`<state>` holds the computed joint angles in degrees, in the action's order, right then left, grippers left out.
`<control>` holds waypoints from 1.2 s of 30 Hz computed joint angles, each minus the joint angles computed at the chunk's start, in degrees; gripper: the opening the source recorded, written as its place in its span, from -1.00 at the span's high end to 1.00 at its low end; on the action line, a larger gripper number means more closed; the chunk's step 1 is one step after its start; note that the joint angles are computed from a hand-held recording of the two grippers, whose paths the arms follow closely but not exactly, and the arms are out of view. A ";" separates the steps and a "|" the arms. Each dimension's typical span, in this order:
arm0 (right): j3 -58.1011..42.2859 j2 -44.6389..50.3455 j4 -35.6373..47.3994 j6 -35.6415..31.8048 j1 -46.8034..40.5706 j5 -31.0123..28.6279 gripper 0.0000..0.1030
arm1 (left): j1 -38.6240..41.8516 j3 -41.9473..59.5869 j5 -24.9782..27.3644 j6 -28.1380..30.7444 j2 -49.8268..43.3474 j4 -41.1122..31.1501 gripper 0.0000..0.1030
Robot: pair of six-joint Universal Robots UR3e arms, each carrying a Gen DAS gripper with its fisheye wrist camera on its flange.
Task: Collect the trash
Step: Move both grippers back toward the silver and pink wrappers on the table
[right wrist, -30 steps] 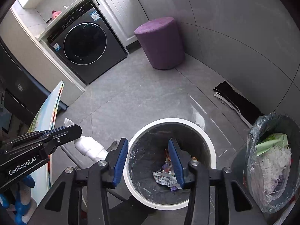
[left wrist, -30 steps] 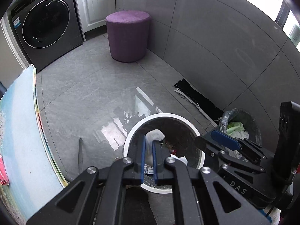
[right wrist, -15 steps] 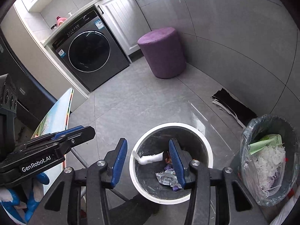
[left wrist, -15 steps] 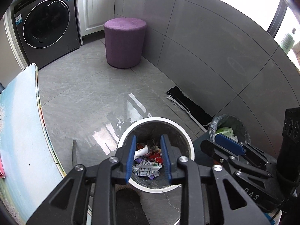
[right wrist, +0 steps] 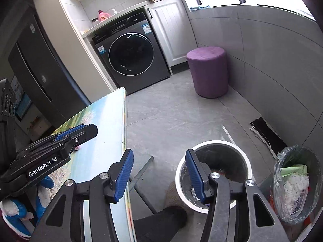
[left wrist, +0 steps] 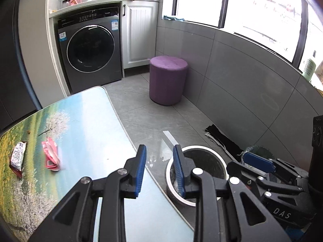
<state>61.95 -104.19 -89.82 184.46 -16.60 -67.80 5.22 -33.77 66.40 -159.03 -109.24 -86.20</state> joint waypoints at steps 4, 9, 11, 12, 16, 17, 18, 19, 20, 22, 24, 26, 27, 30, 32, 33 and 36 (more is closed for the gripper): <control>-4.75 4.83 -4.02 4.48 11.34 -4.95 -0.36 | 8.06 -10.23 -0.10 3.78 9.97 2.21 0.39; -11.72 12.04 -7.23 8.89 23.38 -10.76 -0.69 | 19.61 -23.33 -0.76 7.58 21.76 7.13 0.25; -14.13 14.62 -8.42 10.14 27.19 -12.59 -0.82 | 24.41 -27.49 -1.35 8.98 25.69 8.74 0.24; -15.24 15.83 -9.02 10.63 29.00 -13.48 -0.88 | 26.78 -29.00 -2.01 9.67 27.24 9.07 0.24; -20.08 20.60 -10.14 11.90 34.64 -15.66 -1.00 | 38.06 -33.46 -7.35 14.58 32.71 7.35 0.24; -21.39 21.78 -10.35 12.37 36.03 -16.16 -1.00 | 40.63 -34.17 -8.75 15.66 33.72 6.76 0.24; -22.54 22.82 -10.55 12.78 37.28 -16.67 -1.00 | 43.12 -34.64 -10.21 16.70 34.70 5.66 0.24; -24.46 24.23 -10.32 13.30 38.72 -17.38 -1.00 | 45.73 -34.92 -11.74 17.85 35.67 4.17 0.24; -25.41 24.99 -10.35 13.65 39.93 -17.86 -1.00 | 47.96 -35.02 -12.93 18.77 36.33 2.95 0.24; -28.00 26.89 -10.04 13.87 41.85 -18.61 -1.00 | 51.92 -35.64 -15.20 20.42 37.84 1.30 0.24; -29.88 28.38 -10.14 13.97 43.88 -20.24 -1.00 | 55.61 -36.10 -17.56 22.29 39.14 -0.45 0.23; -31.49 29.66 -10.24 14.13 45.38 -20.92 -1.00 | 58.50 -36.51 -19.18 23.58 40.20 -1.77 0.23; -32.58 30.44 -10.11 14.22 45.96 -21.12 -1.00 | 60.15 -36.83 -20.09 24.58 40.90 -2.68 0.23; -33.65 31.81 -11.49 14.11 47.32 -21.48 -1.00 | 63.57 -37.41 -21.85 26.36 42.07 -4.16 0.23; -35.16 33.09 -11.69 13.93 48.49 -22.25 -1.00 | 64.80 -37.75 -22.50 26.80 42.21 -4.35 0.23; -36.20 33.83 -11.30 13.75 48.76 -22.16 -1.00 | 65.25 -37.88 -22.67 26.94 42.20 -4.47 0.23; -37.68 35.27 -11.26 13.21 49.51 -21.90 -1.00 | 66.17 -37.71 -23.09 27.36 41.57 -5.37 0.23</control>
